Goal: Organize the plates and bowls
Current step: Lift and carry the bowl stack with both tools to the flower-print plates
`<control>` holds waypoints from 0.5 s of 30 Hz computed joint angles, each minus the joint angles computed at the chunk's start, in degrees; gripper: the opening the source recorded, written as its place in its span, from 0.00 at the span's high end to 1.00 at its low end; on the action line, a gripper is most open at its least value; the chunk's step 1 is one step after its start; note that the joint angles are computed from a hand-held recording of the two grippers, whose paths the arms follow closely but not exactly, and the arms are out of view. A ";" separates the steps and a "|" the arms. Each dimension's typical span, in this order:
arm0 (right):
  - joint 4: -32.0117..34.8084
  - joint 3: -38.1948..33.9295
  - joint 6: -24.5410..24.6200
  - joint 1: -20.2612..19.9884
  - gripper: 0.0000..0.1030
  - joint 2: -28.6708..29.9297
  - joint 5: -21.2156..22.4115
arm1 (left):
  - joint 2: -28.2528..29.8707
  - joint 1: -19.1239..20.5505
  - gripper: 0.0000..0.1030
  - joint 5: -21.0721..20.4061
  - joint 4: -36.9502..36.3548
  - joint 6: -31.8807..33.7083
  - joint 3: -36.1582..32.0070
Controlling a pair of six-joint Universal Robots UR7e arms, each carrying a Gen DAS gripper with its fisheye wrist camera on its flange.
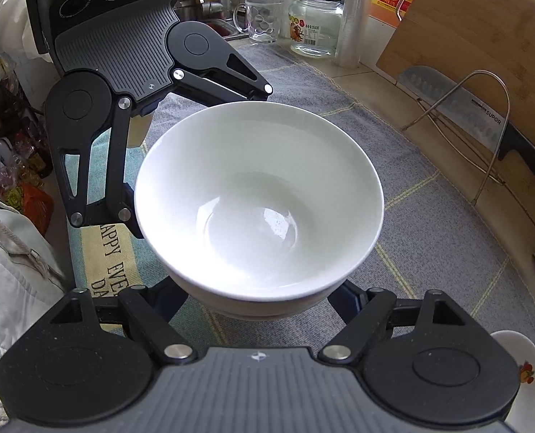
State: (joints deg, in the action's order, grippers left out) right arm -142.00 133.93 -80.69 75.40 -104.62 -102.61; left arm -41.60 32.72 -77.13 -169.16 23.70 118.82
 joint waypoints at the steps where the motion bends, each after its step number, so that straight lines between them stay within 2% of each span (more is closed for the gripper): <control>1: 0.76 -0.46 -0.61 -0.47 0.16 -0.53 0.22 | 0.76 -0.25 0.20 0.05 -0.10 -0.32 -0.71; 15: 12.05 -10.20 -10.96 -8.66 0.16 -6.00 3.73 | 12.74 -3.23 0.20 0.54 -0.10 -1.59 -14.58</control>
